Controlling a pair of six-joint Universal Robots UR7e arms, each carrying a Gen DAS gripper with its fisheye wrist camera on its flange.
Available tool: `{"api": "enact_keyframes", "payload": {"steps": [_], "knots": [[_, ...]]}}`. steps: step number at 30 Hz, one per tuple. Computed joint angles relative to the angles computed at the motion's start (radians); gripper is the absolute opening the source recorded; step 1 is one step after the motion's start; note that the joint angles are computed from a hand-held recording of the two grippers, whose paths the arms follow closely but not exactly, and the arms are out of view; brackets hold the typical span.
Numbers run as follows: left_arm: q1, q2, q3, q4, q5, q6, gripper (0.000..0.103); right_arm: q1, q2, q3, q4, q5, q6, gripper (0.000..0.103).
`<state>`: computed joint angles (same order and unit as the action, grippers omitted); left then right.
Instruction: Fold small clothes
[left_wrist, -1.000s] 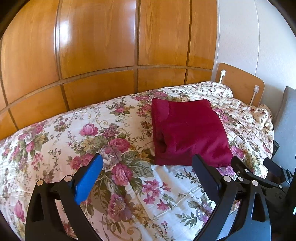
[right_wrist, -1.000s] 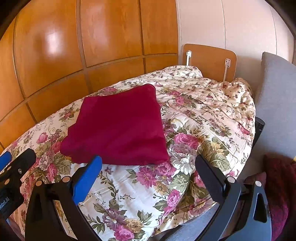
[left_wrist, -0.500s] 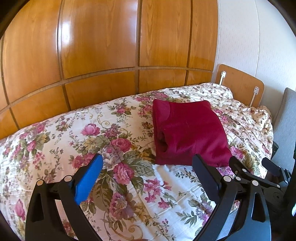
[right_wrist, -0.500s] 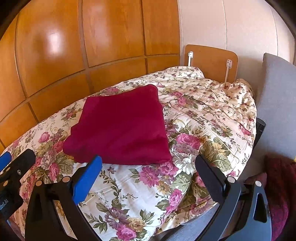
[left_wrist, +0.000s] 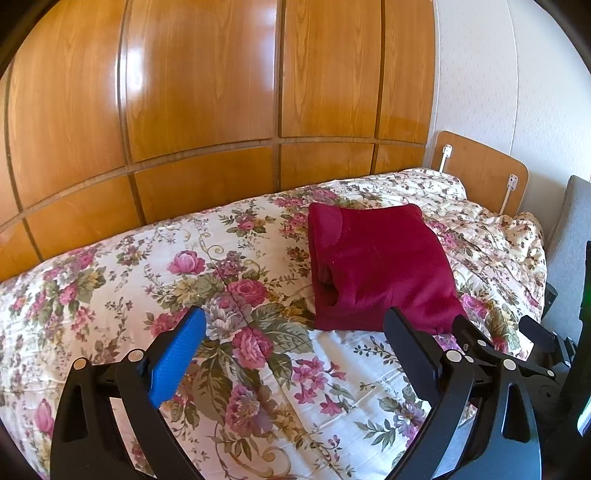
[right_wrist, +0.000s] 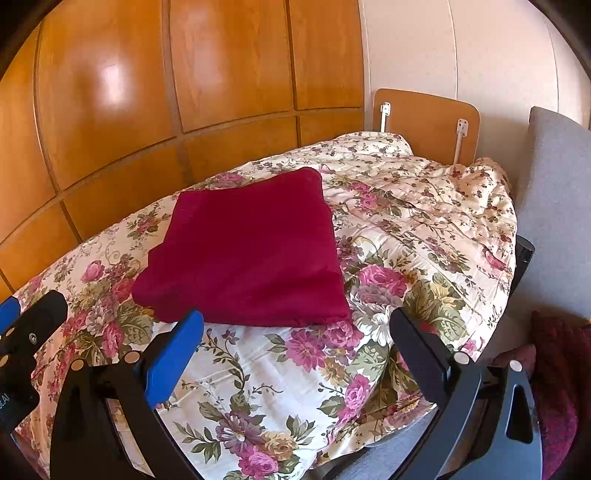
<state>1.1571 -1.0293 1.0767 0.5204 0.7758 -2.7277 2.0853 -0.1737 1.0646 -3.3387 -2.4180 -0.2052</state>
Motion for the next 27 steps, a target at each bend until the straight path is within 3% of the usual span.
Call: {"api": "enact_keyframes", "payload": {"steps": [27], "knots": [[-0.004,0.002,-0.004,-0.031,-0.026,0.015,0.099,-0.006,0.009,-0.006,0.044,0.019,0.007,0.101]]}}
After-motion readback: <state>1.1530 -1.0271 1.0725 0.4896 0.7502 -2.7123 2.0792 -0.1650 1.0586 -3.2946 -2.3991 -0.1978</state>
